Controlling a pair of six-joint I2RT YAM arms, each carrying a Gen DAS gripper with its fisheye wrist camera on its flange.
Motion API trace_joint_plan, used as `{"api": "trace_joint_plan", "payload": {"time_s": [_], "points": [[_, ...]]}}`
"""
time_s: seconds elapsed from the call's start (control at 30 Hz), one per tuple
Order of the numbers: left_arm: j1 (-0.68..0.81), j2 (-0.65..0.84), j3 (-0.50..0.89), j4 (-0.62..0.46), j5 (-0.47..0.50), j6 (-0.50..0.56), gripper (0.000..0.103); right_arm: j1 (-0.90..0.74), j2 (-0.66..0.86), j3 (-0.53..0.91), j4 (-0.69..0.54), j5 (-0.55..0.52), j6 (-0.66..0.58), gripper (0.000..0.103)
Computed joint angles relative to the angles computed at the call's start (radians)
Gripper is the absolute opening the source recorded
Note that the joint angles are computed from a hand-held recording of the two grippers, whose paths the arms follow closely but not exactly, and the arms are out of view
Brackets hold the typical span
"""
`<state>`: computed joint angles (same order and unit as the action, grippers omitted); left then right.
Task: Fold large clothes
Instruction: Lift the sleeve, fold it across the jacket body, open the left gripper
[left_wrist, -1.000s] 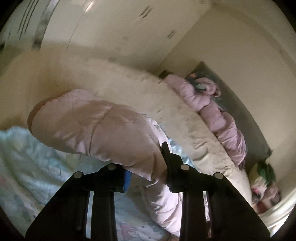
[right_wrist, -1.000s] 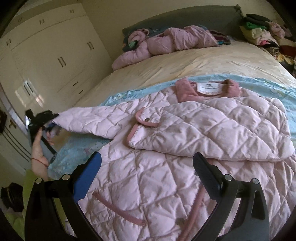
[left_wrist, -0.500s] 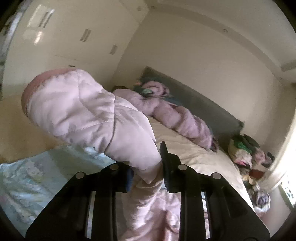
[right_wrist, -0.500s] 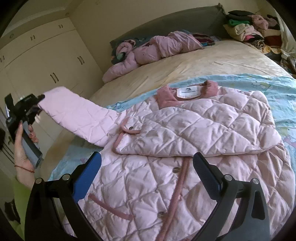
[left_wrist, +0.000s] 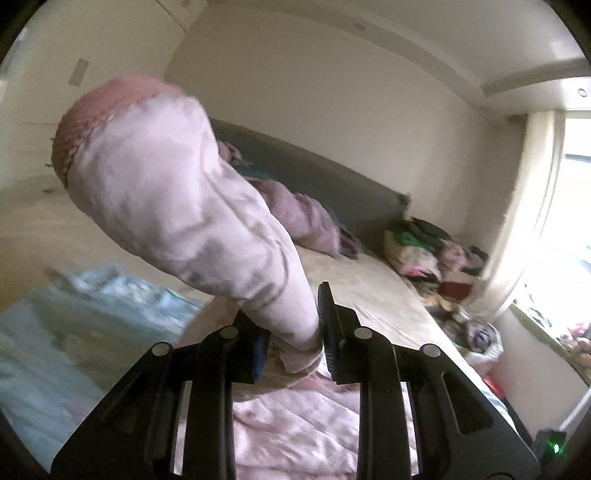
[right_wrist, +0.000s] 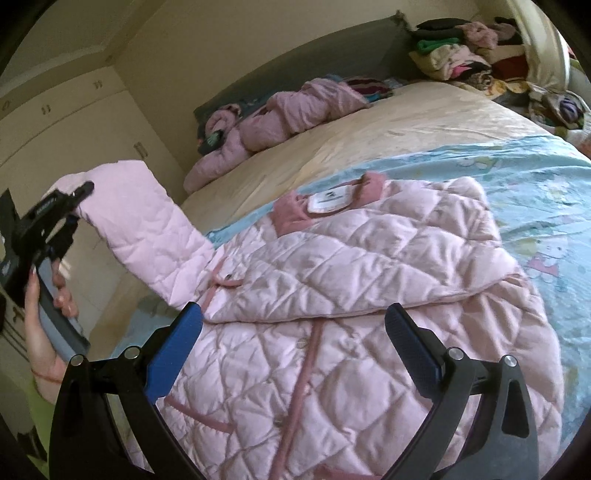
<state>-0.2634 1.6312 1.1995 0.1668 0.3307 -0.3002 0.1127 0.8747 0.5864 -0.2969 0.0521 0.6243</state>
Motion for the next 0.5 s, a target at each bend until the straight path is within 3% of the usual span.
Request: {"api": "trace_joint_plan", "payload": {"time_s": [0.2,0.5], "points": [[-0.069,0.075,-0.014,0.010,0.085,0.077,0.016,-0.117,-0.141,-0.035,-0.093,-0.026,-0.013,0.099],[-0.185,0.221,0.044,-0.109,0.072,0.251,0.016,-0.313,-0.269,-0.067,-0.197,-0.095,-0.026,0.099]]}}
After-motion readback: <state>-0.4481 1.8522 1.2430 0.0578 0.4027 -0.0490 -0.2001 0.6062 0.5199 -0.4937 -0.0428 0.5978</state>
